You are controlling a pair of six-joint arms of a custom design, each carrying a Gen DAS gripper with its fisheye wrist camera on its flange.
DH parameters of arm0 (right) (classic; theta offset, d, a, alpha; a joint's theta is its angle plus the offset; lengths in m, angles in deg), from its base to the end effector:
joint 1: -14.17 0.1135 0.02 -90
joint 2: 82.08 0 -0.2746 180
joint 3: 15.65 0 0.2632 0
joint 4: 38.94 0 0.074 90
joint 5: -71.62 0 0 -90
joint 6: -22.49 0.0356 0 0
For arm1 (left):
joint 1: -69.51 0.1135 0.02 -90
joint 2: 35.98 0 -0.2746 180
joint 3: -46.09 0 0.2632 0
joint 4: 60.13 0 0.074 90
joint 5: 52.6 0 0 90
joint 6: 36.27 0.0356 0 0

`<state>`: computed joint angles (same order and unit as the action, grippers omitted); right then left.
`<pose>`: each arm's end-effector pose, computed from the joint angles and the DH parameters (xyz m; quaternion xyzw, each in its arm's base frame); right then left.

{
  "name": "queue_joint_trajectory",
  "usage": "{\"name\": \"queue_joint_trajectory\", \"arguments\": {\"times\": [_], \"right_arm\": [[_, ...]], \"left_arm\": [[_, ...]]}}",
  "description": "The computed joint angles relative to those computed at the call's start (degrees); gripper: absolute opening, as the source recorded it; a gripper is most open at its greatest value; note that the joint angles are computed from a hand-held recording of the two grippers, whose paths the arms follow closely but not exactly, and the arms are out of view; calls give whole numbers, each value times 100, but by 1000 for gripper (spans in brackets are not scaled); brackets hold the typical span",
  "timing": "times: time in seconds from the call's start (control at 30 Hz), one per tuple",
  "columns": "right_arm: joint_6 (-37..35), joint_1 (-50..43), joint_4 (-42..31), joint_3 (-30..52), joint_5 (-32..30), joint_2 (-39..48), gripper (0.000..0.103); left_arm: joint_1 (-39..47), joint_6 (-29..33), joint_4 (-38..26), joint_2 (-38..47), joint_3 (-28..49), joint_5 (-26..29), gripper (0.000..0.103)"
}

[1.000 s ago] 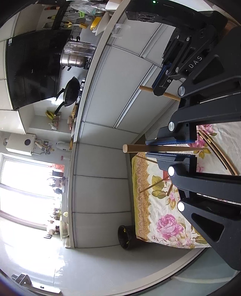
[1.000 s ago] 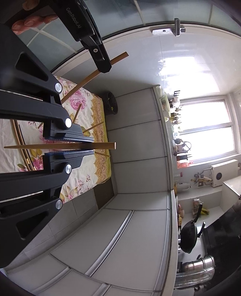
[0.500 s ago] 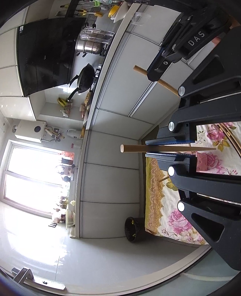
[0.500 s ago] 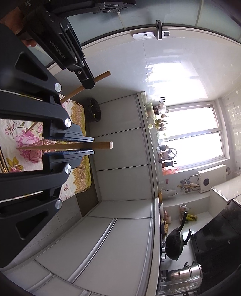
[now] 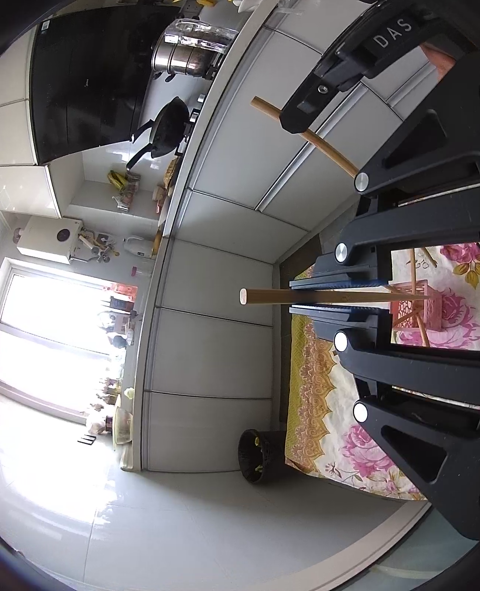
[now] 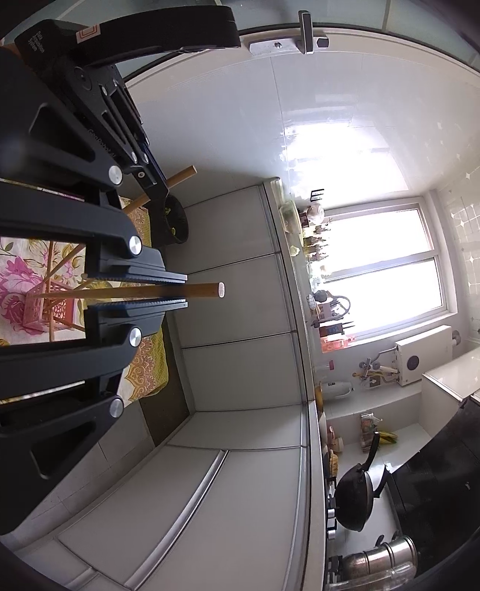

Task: Organize utensils
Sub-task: 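Carry both upright chopsticks over the pink holder, then lower both chopsticks into the pink holder and open both tools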

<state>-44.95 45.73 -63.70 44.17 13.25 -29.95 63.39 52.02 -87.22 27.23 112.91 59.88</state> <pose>0.1904 0.0950 0.3349 0.1008 0.7841 0.0650 0.6089 0.2540 -0.0409 0.3326 0.1384 0.8154 -0.1993 0.5255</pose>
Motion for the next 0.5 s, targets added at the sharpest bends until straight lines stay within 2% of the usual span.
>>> {"name": "queue_joint_trajectory", "arguments": {"times": [0.23, 0.5], "right_arm": [[16, -767, 703, -226, -813, 531, 8], [77, -932, 1238, -341, -1025, 952, 8]], "left_arm": [[35, 4, 368, 649, 113, -6, 6], [-27, 3, 557, 1027, 224, -16, 6]]}}
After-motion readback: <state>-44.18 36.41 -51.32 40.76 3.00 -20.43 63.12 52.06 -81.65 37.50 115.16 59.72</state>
